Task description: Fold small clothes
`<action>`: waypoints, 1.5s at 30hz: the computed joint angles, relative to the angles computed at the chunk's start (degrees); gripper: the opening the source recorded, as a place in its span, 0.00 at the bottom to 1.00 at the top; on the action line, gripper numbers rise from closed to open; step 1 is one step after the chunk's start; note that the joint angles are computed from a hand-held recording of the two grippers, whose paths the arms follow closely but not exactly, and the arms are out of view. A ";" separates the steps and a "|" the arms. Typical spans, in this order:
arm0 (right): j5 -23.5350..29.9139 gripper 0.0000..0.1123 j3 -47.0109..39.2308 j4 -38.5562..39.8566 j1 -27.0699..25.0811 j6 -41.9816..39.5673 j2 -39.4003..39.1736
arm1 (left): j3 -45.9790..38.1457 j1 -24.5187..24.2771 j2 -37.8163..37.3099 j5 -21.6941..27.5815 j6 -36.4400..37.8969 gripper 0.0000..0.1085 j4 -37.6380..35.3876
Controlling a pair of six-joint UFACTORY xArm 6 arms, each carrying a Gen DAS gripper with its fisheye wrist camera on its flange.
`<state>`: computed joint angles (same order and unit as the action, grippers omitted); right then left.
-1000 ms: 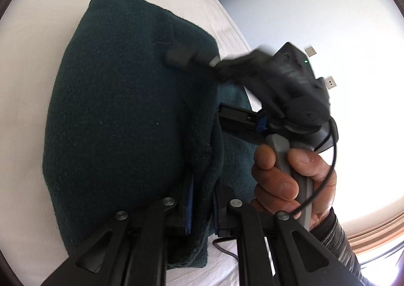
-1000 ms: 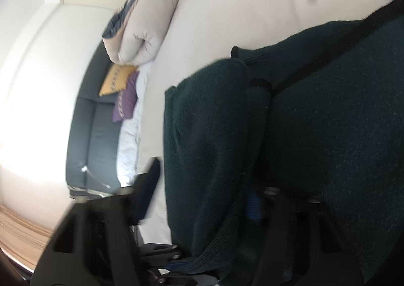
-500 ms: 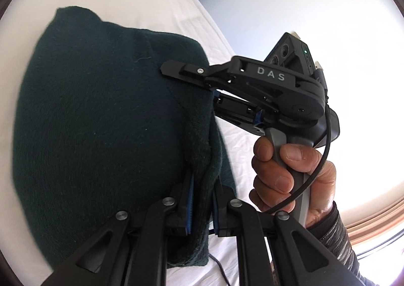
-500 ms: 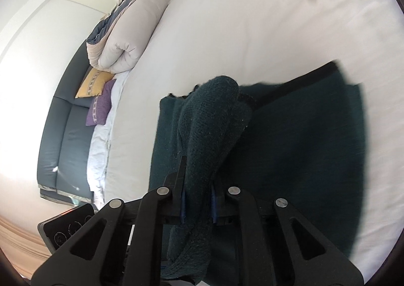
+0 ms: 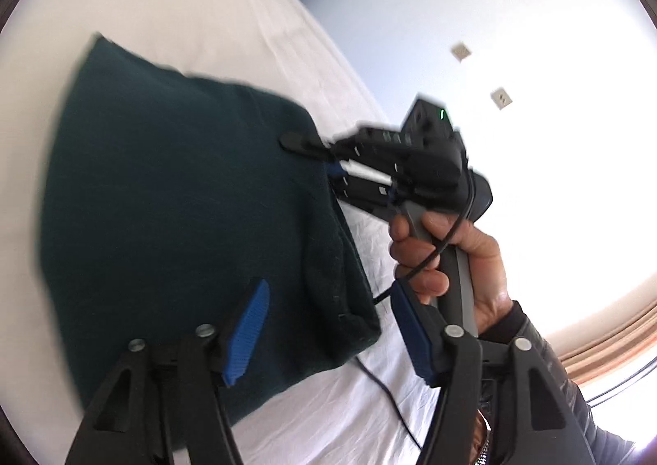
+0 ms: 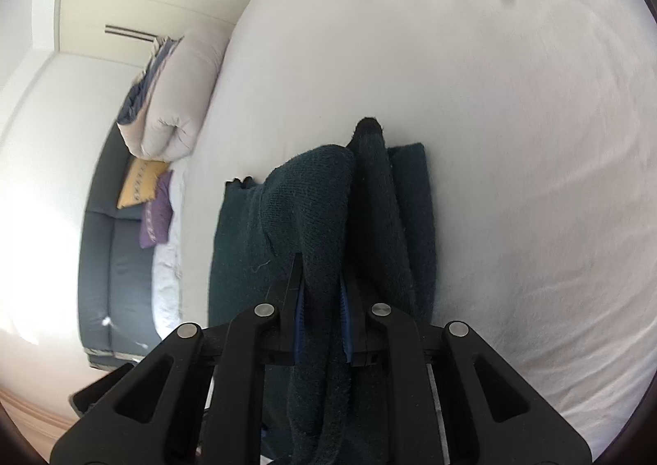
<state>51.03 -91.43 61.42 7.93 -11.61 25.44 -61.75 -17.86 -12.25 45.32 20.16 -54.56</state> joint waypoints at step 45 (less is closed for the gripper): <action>-8.63 0.22 30.18 -14.97 -0.28 0.43 -28.13 | 0.11 2.08 2.14 -3.17 1.70 0.61 5.54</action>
